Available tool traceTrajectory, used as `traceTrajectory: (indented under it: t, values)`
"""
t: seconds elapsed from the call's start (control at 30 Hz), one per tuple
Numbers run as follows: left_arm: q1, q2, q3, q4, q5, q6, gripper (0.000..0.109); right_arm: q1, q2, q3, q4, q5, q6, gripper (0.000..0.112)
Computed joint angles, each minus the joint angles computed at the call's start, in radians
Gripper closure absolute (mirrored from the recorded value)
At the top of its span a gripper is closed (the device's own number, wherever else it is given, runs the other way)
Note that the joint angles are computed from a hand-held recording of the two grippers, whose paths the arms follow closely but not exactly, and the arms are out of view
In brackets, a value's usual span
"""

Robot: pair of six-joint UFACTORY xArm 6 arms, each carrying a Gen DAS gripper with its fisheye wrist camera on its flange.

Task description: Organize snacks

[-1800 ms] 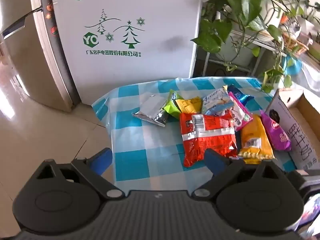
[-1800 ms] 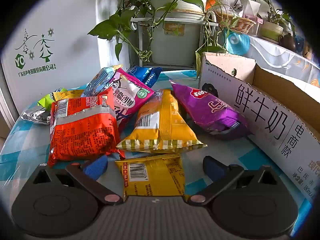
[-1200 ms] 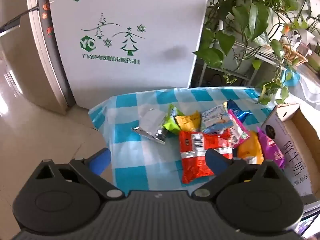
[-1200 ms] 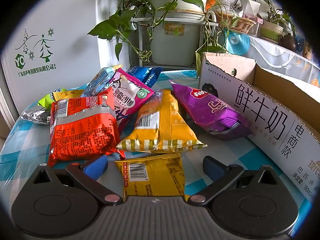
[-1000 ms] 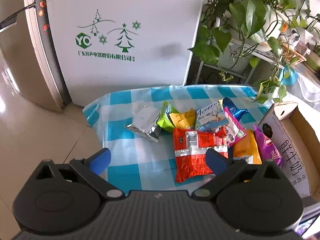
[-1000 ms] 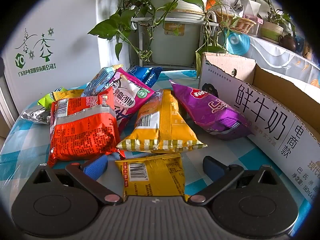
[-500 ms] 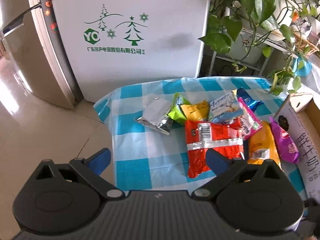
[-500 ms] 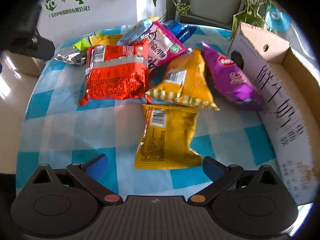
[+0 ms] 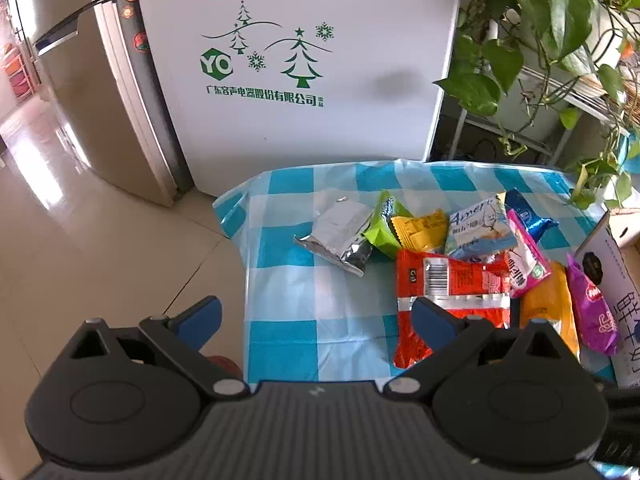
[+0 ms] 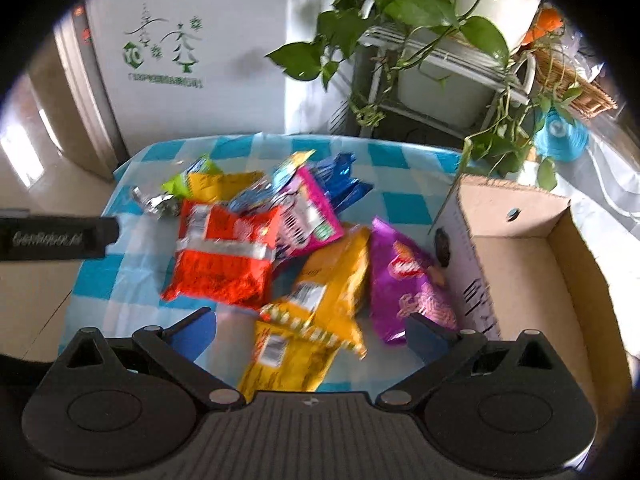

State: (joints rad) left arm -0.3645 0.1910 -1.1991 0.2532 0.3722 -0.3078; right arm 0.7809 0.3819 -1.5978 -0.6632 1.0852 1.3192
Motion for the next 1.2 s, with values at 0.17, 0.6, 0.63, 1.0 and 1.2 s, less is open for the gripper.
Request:
traceTrajectory:
  t: [0.17,0.6,0.63,1.0,1.2]
  values:
    - [-0.01,0.0,0.001,0.059,0.015,-0.049,0.008,-0.03,-0.032,0.056,0.006,-0.062,0.093,0.009]
    - [-0.048,0.003,0.003,0.116,0.041,-0.09,0.008,-0.038,0.016,-0.007,0.041,0.035,0.123,0.009]
    - [-0.05,0.003,0.005,0.125,0.04,-0.095,0.008,-0.039,0.018,-0.01,0.041,0.036,0.126,0.009]
    - [-0.06,0.006,0.001,0.14,0.048,-0.107,0.009,-0.04,0.03,-0.029,0.034,0.065,0.108,0.009]
    - [-0.058,0.003,0.005,0.147,0.045,-0.118,0.009,-0.04,0.033,-0.031,0.031,0.062,0.11,0.009]
